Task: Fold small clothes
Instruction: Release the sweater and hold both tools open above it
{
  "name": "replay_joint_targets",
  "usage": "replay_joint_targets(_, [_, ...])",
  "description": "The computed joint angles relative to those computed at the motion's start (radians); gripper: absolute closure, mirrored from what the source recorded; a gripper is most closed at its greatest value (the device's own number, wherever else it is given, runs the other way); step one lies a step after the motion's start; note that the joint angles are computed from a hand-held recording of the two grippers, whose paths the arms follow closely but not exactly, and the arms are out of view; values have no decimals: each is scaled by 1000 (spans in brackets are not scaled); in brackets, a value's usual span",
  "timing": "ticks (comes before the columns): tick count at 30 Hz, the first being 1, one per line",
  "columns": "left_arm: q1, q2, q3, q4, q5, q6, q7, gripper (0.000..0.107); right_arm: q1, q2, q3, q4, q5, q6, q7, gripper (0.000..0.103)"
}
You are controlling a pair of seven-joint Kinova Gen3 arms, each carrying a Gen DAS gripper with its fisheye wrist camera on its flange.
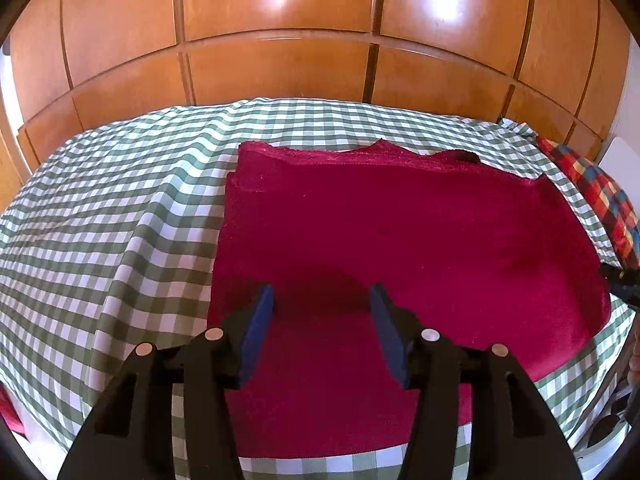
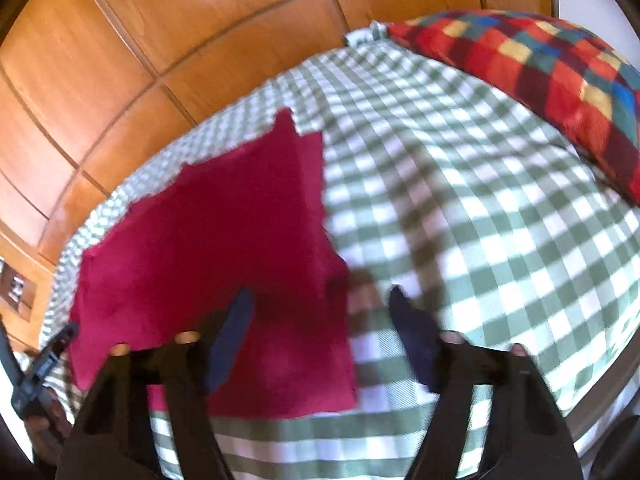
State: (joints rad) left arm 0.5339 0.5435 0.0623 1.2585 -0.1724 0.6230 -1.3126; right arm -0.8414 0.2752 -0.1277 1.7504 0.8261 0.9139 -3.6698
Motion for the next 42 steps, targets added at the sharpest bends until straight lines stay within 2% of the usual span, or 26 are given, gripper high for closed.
replay_joint_targets(2, [2, 6, -1, -8, -3, 6, -4, 53, -5, 5, 6, -8, -2, -13, 40, 71])
replay_joint_targets(3, [6, 9, -4, -13, -8, 10, -3, 53, -4, 16, 5, -31, -13, 3, 81, 73])
replay_joint_targets(4, [10, 13, -7, -18, -12, 15, -2, 53, 9, 29, -16, -56, -18, 28, 121, 78])
replay_joint_targets(7, [13, 18, -10, -24, -18, 18, -3, 51, -1, 44, -4, -101, -51, 73, 216, 93])
replay_joint_targets(11, [21, 25, -16, -29, -25, 21, 6, 49, 2, 54, 3, -98, -83, 80, 279, 95])
replay_joint_targets(16, [21, 37, -15, -36, -27, 26, 2, 48, 11, 19, 24, -38, -85, -15, 248, 94])
replay_joint_targets(17, [21, 37, -16, -37, -27, 26, 3, 47, 30, 2, 16, -13, -82, -56, 231, 93])
replay_joint_targets(19, [21, 40, -15, -40, -27, 27, 2, 46, 46, -19, 15, 10, -81, -98, 225, 78])
replay_joint_targets(20, [22, 41, -16, -42, -28, 27, 4, 46, 38, -28, 28, 15, -81, -99, 217, 48])
replay_joint_targets(21, [23, 41, -17, -43, -28, 28, 5, 45, 13, -42, 60, 30, -70, -117, 192, 32])
replay_joint_targets(22, [23, 43, -17, -46, -28, 29, 6, 45, -19, -63, 102, 56, -44, -150, 152, 25])
replay_joint_targets(24, [21, 45, -17, -51, -25, 32, 8, 44, -26, -80, 138, 92, -3, -218, 108, 25])
replay_joint_targets(25, [20, 44, -16, -50, -24, 31, 8, 43, -2, -87, 133, 107, 6, -258, 107, 25])
replay_joint_targets(29, [17, 44, -15, -49, -19, 28, 11, 41, 180, -76, 28, 141, -23, -421, 127, 25])
replay_joint_targets(31, [17, 42, -15, -48, -18, 28, 14, 40, 241, -70, -3, 167, -2, -502, 112, 23])
replay_joint_targets(34, [16, 38, -15, -44, -16, 26, 17, 39, 215, -84, 73, 203, -51, -617, 173, 23])
replay_joint_targets(36, [17, 35, -16, -42, -16, 25, 21, 39, 223, -92, 83, 212, -120, -660, 254, 25])
replay_joint_targets(39, [17, 33, -17, -39, -17, 24, 25, 39, 299, -86, -5, 197, -204, -673, 376, 37])
replay_joint_targets(41, [16, 29, -15, -34, -15, 22, 29, 39, 286, -73, -1, 174, -269, -660, 455, 46])
replay_joint_targets(42, [16, 28, -15, -32, -15, 21, 30, 39, 259, -65, 25, 161, -291, -652, 477, 47])
